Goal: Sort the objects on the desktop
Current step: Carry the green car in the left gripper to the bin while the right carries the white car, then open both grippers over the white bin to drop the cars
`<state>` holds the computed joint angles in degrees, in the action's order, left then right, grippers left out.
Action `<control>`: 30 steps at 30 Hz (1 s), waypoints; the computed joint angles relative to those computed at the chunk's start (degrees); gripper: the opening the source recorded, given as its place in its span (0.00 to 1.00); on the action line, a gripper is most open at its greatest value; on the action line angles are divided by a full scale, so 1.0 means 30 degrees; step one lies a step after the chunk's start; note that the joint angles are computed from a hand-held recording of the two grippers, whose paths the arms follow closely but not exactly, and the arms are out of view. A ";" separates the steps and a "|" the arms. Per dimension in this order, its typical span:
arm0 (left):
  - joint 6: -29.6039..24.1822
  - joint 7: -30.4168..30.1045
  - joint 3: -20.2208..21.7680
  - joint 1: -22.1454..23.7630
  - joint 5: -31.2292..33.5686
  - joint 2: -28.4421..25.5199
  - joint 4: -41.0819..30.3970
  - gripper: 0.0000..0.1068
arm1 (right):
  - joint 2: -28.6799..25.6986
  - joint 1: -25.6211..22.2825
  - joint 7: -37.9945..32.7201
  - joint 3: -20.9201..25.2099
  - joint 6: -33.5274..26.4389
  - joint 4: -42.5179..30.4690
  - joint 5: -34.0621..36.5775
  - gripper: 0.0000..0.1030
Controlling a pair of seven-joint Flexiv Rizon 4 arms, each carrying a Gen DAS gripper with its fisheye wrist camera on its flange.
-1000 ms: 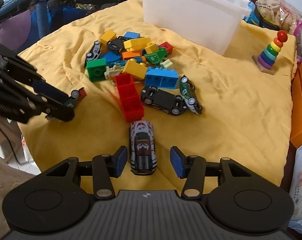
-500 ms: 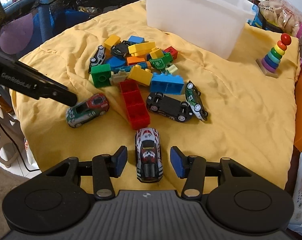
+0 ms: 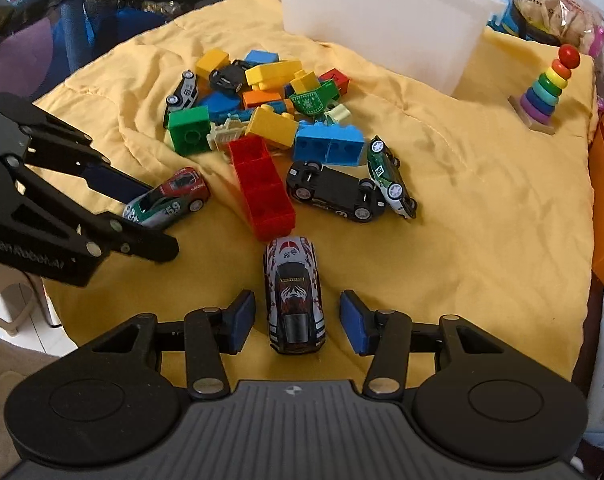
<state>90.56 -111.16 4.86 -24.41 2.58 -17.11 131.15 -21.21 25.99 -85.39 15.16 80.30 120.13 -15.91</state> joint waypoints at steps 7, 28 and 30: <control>0.0296 -0.0189 0.0871 -0.0166 0.0739 0.1275 -0.0126 0.31 | 0.0447 0.0338 0.0041 -0.0359 0.0507 0.0200 -0.0391 0.32; -0.1186 0.1937 0.1521 0.3900 -0.0063 -0.3737 -1.0986 0.31 | -0.6937 0.2885 0.6665 -0.4532 0.0319 -1.4858 -0.2004 0.32; -0.1974 0.2537 0.2196 0.3301 -0.0175 -0.4239 -1.1299 0.31 | -0.7470 0.2617 0.6639 -0.4063 -0.0768 -1.5437 -0.1947 0.33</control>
<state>84.64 -103.55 11.45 -14.51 2.05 -29.83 97.25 -43.62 33.84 -65.47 2.98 78.00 73.82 -21.75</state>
